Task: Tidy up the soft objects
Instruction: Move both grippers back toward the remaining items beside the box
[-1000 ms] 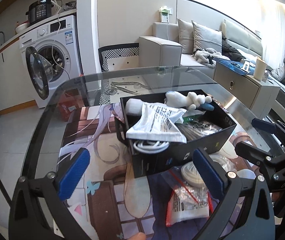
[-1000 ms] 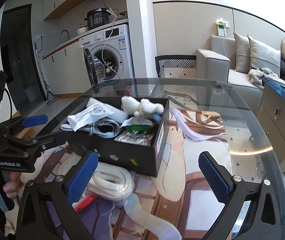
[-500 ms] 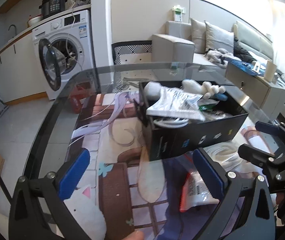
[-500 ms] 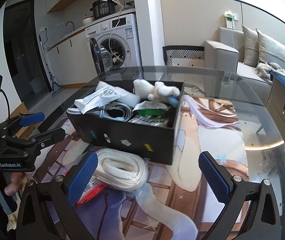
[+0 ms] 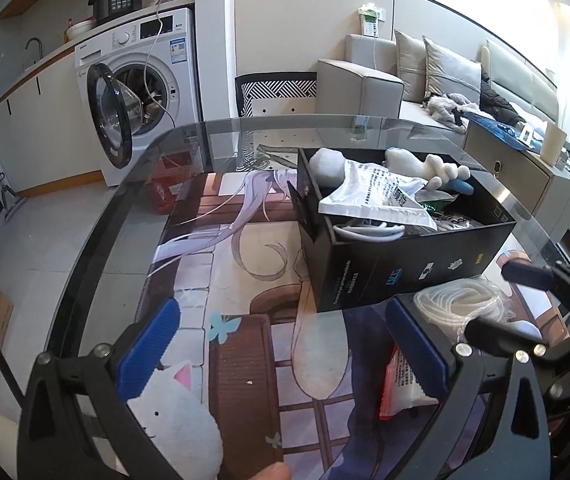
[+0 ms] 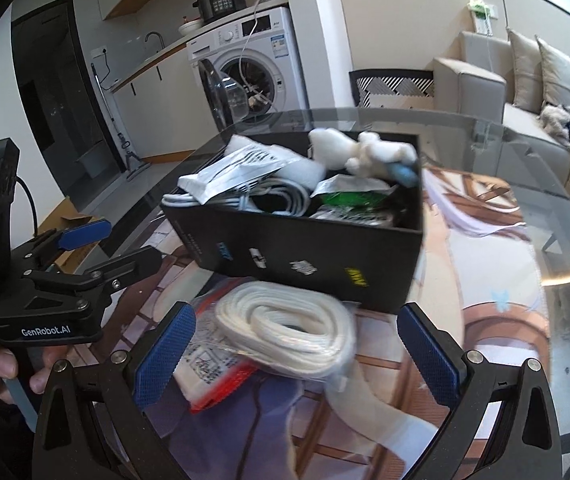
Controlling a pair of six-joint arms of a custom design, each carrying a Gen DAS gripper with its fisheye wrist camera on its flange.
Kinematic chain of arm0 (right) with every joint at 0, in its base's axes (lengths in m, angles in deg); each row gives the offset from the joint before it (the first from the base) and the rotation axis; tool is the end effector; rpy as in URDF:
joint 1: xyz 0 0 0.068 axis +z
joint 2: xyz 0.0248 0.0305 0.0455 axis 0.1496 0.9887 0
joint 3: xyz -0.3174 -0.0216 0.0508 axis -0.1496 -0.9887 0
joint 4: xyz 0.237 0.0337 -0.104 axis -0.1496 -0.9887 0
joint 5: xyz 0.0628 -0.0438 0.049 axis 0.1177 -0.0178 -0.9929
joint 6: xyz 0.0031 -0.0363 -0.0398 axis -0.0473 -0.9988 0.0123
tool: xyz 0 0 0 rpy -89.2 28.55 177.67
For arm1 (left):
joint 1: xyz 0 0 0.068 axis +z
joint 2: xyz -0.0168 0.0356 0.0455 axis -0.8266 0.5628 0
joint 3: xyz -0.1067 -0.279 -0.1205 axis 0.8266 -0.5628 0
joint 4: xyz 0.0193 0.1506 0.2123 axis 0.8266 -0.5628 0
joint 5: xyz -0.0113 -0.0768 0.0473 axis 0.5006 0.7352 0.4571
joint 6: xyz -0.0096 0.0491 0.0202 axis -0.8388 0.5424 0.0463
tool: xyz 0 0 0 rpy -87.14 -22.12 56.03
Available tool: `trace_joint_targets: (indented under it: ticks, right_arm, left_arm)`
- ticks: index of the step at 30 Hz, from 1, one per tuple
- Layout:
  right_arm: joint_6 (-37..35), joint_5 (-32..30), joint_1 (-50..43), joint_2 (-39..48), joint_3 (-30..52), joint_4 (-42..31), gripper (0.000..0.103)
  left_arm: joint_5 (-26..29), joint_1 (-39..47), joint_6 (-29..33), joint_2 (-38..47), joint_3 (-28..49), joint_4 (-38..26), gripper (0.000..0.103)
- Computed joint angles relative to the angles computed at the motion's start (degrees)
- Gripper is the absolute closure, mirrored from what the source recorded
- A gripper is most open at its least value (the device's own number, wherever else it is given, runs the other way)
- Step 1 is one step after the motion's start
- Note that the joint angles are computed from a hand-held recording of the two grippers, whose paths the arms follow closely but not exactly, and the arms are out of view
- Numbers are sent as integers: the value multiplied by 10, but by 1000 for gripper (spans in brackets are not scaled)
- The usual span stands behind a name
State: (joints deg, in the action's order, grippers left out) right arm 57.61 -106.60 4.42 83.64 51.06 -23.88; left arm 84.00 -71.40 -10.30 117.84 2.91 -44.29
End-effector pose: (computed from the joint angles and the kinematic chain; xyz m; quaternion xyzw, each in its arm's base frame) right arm 0.2428 -0.0042 0.1353 -0.1191 0.9152 0.1382 0.3593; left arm 0.2567 -0.0700 0.1412 0.0724 0.9105 -0.0499 0.4040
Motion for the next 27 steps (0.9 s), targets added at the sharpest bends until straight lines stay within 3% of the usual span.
trace_joint_targets:
  ticks: [8,27]
  right_arm:
    - [19,44,33,38,18,-8,1]
    - [-35,50,-58,47,21,-32,1]
  left_arm:
    - [10,6,7,5,3,-2,0]
    - [23,-10,24,12,9,-18,0]
